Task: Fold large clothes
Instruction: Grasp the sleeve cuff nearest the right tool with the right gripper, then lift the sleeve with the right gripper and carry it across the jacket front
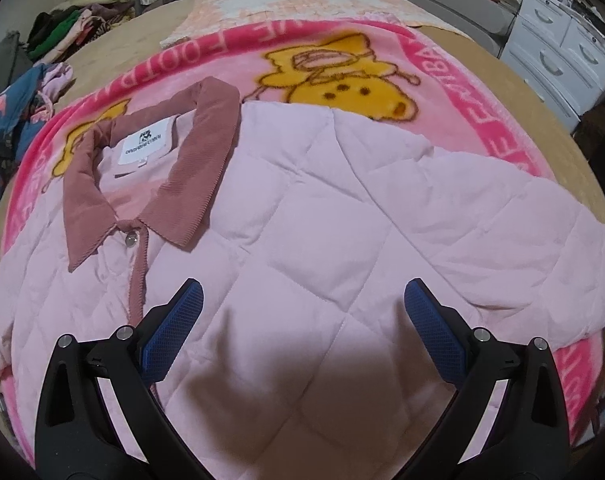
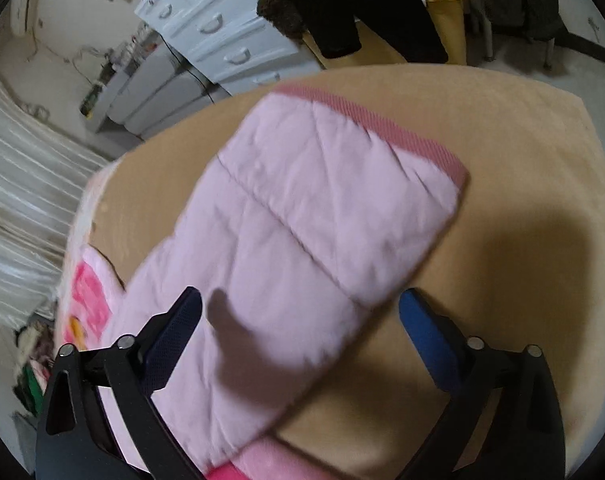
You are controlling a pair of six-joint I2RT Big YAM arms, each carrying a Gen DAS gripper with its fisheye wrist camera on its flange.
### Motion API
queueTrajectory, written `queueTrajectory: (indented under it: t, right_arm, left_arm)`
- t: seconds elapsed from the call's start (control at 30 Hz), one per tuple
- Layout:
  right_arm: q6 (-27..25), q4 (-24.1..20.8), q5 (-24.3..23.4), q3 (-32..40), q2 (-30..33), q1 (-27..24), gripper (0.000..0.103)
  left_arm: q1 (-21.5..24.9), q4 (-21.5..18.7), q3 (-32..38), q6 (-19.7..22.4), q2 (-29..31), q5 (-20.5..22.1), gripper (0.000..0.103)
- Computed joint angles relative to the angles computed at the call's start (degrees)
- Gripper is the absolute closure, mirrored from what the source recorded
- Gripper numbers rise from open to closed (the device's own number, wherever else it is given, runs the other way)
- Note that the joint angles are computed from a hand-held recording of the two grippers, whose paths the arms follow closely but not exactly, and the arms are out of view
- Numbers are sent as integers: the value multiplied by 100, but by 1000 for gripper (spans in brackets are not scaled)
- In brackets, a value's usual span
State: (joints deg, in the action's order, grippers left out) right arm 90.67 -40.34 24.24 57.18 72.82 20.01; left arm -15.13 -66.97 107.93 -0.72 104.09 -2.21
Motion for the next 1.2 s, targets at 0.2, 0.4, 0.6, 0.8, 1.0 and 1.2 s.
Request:
queueTrajectory:
  t: [0.2,0.4,0.6,0.8,1.0,1.2]
  right_arm:
    - [-1076,340,413,62,-300,14,73]
    - [-2238,100,911,841,-369,380,80]
    - [-3080,-407,1423,2002,-40,873,81]
    - [-3948,-713,1898,3375,625,1413,83]
    - [-4955,-892,2259,5110,1729,1919,84]
    - [-5393,-1398,2272,7005,2921,2275,85]
  left_arm:
    - [99,-20,57,56,-241,-13,9]
    - [266,28,-38,80,-614,190,9]
    - [528,-48,-4,226,-924,374,9]
    - [1008,-116,118,331,-1101,581,9]
    - [1480,46,3,750,-1279,758,9]
    - [2037,53,91,949,-1223,1268,9]
